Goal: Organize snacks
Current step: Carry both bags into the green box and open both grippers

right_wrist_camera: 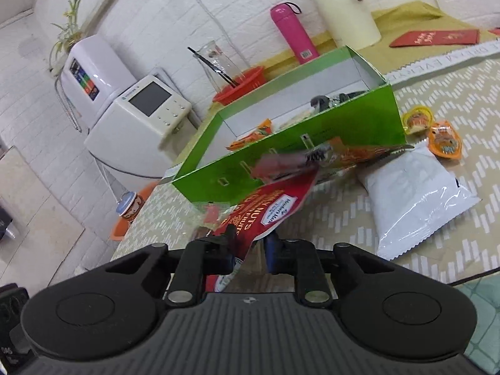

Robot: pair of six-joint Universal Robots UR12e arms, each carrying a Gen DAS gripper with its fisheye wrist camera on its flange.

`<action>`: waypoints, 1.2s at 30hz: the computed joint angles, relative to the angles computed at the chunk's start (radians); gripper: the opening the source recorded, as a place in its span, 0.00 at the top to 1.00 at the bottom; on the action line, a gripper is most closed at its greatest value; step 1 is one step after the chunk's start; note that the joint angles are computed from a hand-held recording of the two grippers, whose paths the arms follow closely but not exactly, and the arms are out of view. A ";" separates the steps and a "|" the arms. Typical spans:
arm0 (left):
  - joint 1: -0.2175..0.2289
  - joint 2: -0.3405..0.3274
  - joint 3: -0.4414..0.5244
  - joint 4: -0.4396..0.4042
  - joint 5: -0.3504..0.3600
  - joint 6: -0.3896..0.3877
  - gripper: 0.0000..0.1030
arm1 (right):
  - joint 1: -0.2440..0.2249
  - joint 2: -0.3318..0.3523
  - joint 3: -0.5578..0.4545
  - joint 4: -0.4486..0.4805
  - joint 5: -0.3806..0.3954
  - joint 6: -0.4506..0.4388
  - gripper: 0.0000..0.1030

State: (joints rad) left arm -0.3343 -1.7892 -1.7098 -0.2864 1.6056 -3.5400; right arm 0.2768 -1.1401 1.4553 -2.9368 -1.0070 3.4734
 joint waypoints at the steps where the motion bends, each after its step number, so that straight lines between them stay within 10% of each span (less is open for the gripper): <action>1: -0.001 0.001 0.000 0.000 0.002 0.001 0.60 | -0.002 -0.009 0.009 -0.004 0.002 -0.030 0.79; 8: -0.009 -0.005 0.011 -0.012 0.006 0.019 0.60 | -0.005 -0.040 0.025 0.079 -0.002 -0.198 0.81; 17: -0.004 -0.014 0.016 -0.004 -0.010 0.006 0.58 | 0.009 -0.004 -0.008 0.158 0.029 -0.136 0.54; 27: -0.002 -0.016 0.019 0.004 -0.004 -0.004 0.61 | -0.001 -0.026 0.022 0.060 0.050 -0.163 0.81; 36: -0.004 -0.023 0.070 0.045 0.024 0.068 0.63 | -0.015 -0.042 0.006 -0.024 0.021 -0.193 0.85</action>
